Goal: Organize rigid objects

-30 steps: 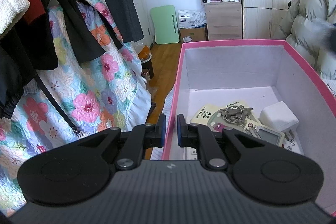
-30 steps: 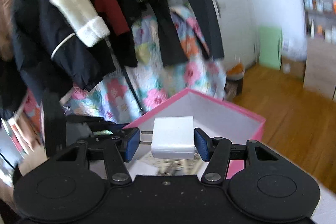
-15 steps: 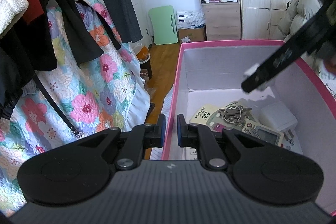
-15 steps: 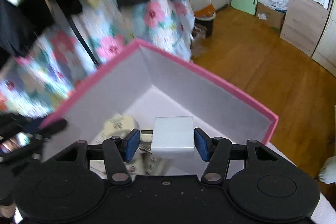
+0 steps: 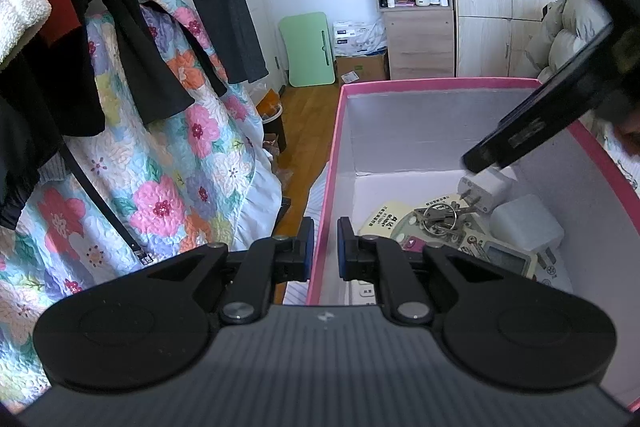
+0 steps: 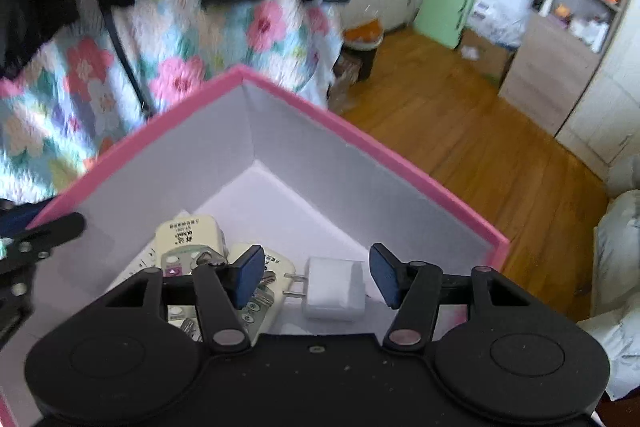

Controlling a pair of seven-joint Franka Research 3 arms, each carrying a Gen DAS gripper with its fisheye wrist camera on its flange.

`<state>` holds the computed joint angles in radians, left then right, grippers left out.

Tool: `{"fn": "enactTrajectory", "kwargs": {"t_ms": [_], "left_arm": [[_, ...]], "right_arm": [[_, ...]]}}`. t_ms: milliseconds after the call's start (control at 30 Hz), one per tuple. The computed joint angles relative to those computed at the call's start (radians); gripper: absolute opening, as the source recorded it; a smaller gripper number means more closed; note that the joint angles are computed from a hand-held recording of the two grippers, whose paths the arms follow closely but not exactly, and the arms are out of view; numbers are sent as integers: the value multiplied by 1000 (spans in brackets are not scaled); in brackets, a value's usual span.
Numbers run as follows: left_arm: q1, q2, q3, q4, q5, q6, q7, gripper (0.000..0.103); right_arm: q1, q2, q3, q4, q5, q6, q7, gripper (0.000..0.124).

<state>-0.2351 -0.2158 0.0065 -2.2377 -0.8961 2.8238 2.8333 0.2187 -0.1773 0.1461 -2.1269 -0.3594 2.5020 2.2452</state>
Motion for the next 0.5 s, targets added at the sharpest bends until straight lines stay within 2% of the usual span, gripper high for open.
{"fn": "enactTrajectory", "kwargs": {"t_ms": [133, 233, 267, 333, 500], "left_arm": [[2, -1, 1, 1, -1, -5, 0, 9], [6, 2, 1, 7, 6, -12, -4, 9], [6, 2, 3, 9, 3, -17, 0, 9], [11, 7, 3, 17, 5, -28, -2, 9], [17, 8, -10, 14, 28, -9, -16, 9]], "right_arm": [[-21, -137, 28, -118, -46, 69, 109, 66], [49, -268, -43, -263, 168, 214, 16, 66], [53, -313, -43, -309, 210, 253, 21, 66], [27, -393, -9, -378, 238, 294, 42, 67], [-84, -559, 134, -485, 253, 301, 112, 70]]}}
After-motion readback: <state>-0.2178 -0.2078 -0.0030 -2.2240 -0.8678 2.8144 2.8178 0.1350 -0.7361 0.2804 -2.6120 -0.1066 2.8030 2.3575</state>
